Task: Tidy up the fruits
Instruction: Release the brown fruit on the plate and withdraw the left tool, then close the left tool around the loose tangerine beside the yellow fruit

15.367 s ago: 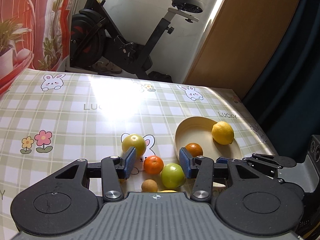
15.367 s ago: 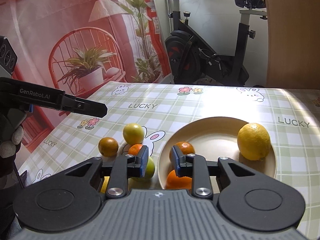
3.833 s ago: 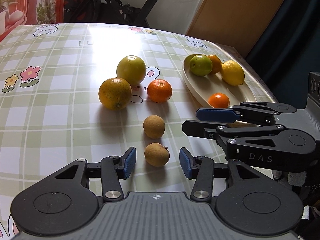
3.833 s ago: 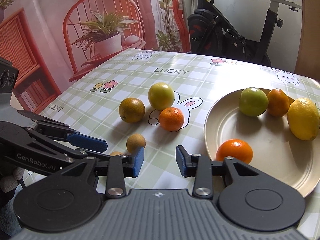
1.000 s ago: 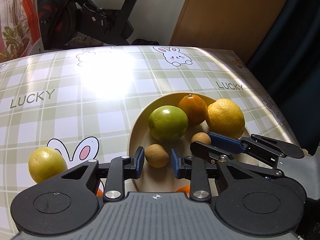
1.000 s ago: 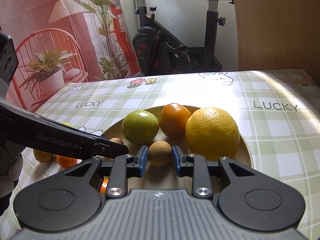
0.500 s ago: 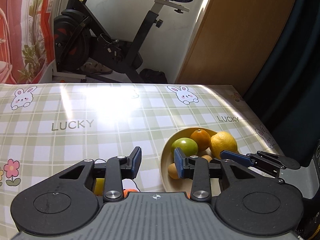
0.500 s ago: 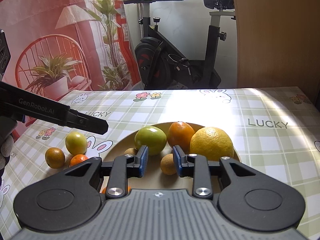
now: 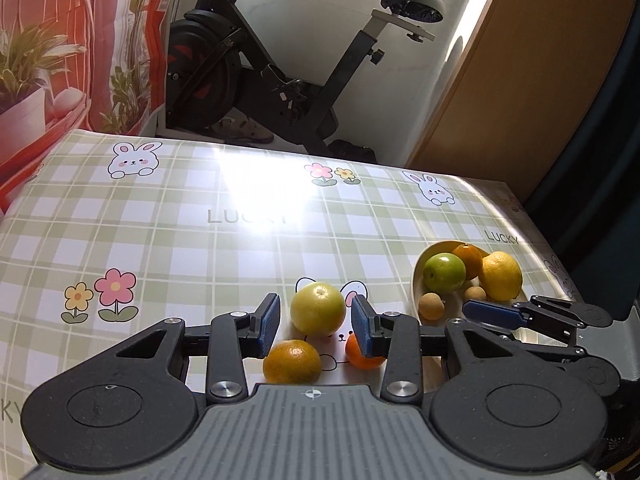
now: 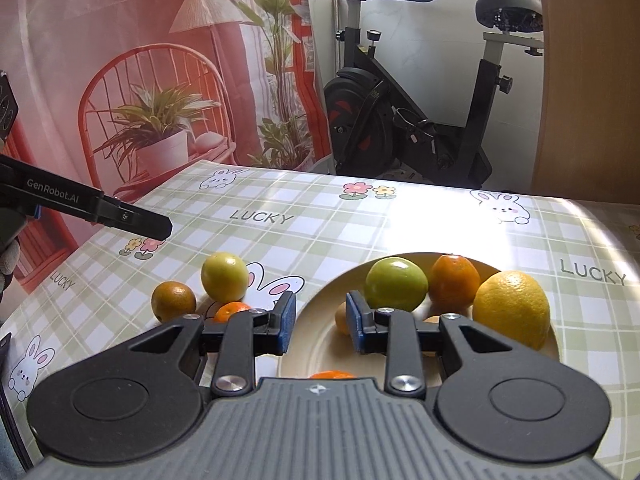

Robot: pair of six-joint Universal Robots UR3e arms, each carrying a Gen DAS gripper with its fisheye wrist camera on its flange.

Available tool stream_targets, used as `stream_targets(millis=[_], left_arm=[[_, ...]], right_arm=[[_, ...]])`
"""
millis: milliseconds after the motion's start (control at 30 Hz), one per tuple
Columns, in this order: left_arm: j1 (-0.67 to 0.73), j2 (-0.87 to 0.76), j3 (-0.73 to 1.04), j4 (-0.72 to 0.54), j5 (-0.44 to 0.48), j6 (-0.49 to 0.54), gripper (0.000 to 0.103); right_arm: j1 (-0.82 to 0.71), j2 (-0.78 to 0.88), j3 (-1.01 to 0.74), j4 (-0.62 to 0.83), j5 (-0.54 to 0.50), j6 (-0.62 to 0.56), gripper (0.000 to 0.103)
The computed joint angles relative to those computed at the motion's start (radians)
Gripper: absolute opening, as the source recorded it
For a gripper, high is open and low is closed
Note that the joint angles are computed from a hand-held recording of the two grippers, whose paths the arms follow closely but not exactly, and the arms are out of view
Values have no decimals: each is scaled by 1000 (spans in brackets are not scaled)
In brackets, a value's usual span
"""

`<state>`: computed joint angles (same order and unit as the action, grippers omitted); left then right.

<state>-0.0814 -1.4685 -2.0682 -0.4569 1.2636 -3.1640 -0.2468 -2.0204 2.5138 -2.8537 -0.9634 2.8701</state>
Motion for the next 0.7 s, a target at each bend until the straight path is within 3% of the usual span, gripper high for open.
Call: stream_targets(millis=[133,200,500,700], left_arm=[[31,4,-39,3,-27,5,44],[57,1,-66,10,-54,-8,51],[139,-26,-163,54,-186,9,51],[168,-70,-199,106,-228,-4,51]], right_arm=[[102,101,-44,-60,-48,28,32],[156,153,-73,-78,-68,28,34],[365,359,-213,-122,-151,23,43],[455,495,-329,-131,-184,6,47]])
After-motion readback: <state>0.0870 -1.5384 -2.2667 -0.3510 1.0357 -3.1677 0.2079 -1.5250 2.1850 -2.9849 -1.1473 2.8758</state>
